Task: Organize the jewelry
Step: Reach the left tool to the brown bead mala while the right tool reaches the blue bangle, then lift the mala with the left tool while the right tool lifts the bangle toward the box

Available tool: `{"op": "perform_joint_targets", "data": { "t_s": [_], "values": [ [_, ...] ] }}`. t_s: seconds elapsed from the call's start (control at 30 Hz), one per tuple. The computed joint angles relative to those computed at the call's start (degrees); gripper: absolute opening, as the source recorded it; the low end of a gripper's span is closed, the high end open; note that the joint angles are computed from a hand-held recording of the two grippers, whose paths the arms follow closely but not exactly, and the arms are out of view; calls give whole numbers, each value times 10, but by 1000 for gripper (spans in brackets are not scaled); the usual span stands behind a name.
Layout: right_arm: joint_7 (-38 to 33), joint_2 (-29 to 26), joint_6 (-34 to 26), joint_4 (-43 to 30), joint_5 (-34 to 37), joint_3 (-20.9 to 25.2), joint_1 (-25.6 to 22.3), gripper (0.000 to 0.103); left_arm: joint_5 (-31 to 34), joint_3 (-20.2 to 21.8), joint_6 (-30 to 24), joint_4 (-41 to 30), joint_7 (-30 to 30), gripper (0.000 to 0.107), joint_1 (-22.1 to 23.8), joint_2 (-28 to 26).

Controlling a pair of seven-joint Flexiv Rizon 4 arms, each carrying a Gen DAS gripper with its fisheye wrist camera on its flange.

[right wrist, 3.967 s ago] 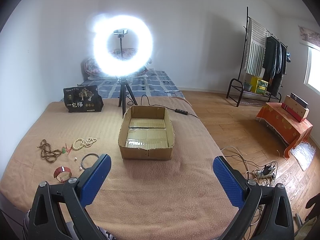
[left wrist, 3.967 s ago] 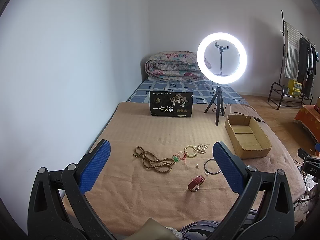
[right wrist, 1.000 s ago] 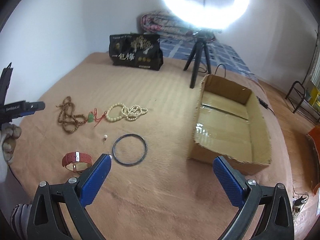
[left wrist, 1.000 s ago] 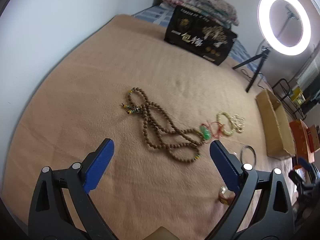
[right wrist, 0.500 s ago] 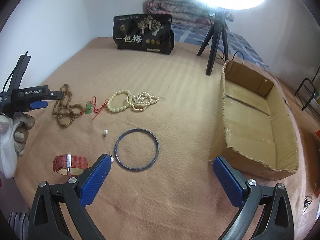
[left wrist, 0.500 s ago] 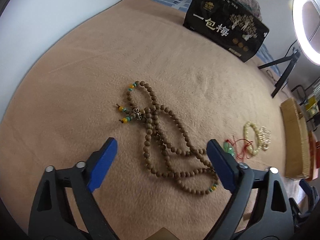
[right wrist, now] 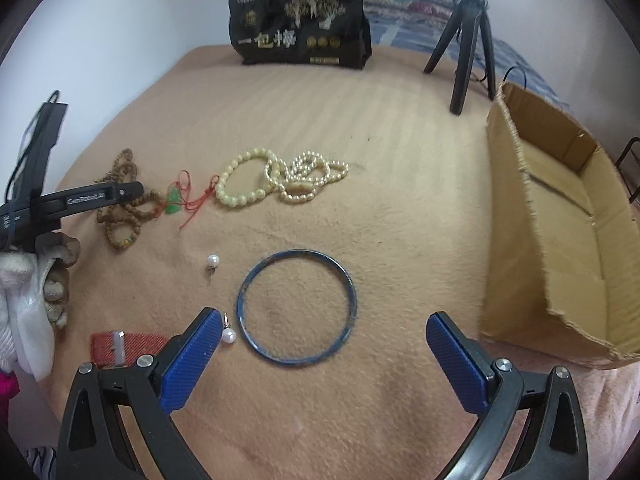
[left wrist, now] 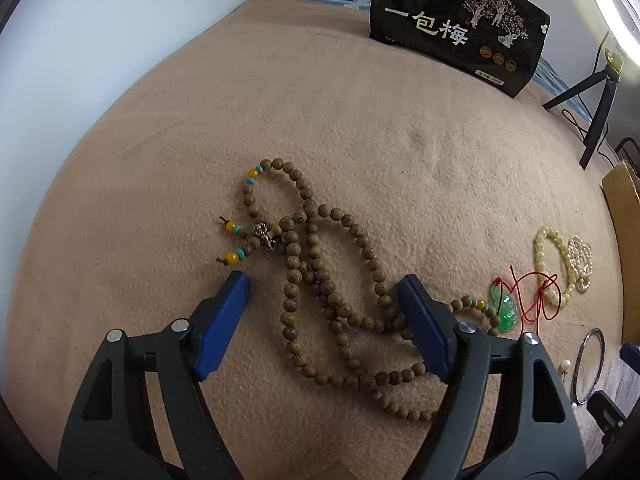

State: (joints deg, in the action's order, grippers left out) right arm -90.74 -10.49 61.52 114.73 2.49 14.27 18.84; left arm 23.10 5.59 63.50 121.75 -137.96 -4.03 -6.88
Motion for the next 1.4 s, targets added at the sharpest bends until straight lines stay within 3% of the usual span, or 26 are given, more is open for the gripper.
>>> {"op": "perform_joint_targets", "data": {
  "t_s": [0.1,0.3,0.47,0.57,0.63,0.73,0.97,1.4],
  "values": [
    [-1,-13,-12,-13,10,2,1,103,13,1,-1,-5,-8,71,-2,-2],
    [28,-27,-16,-11,-35,-7,15,103,35,3,-1,-13,-22,52,-6,-5],
    [49,-30,-20,-8,-73,-12,21,103,23,3,9,-6,-17,25,-1,-1],
    [58,-31,-22,-7,-83,-13,21,98,3,3,24,6,-2,16,6,3],
    [54,-31,-20,-7,-84,-11,19,91,-13,2,33,16,8,14,10,7],
    [42,-29,-23,-12,-73,-5,15,74,-38,1,47,30,20,13,15,13],
    [37,-23,-27,-13,-60,-5,12,74,-123,-7,85,85,72,11,26,44],
    [27,23,-4,11,-38,-3,5,74,-131,-32,80,116,98,11,41,133]
  ]
}}
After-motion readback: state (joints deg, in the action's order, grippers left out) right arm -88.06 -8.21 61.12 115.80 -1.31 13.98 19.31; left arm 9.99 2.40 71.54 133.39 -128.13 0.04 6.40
